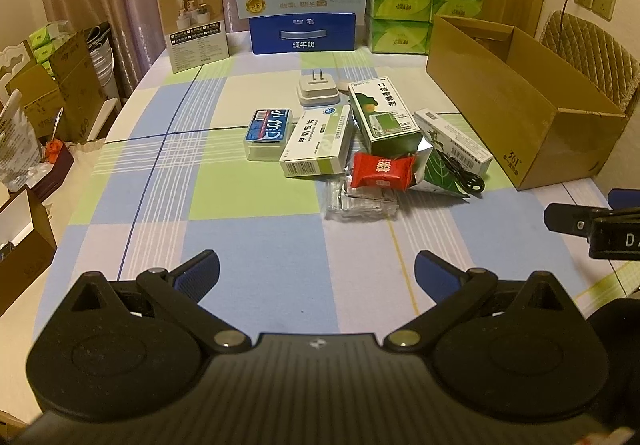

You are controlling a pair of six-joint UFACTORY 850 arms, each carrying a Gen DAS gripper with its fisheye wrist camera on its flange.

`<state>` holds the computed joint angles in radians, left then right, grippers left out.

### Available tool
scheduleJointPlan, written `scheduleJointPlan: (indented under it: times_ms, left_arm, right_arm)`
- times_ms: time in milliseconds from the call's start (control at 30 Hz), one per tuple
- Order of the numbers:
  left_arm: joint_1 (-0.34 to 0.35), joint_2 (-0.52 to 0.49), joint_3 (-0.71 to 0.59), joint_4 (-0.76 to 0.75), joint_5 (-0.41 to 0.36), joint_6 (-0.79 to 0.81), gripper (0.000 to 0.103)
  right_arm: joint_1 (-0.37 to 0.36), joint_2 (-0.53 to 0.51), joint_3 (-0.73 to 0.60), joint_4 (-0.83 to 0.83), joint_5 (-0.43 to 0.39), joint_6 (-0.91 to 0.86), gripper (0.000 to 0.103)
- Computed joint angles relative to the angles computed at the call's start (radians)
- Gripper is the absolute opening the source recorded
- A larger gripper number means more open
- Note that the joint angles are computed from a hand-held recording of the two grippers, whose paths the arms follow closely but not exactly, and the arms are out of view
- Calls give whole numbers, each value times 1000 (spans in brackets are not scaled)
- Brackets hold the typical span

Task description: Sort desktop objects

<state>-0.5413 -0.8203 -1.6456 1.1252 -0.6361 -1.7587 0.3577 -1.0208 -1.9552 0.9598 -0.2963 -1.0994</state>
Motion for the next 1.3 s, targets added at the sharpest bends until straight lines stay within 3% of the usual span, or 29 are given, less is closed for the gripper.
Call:
scheduleJointPlan:
  times_ms: [1300]
  left_arm:
    - [6, 7, -1, -15, 26, 10, 102]
  right_arm:
    - [-8, -14, -31, -43, -39, 47, 101]
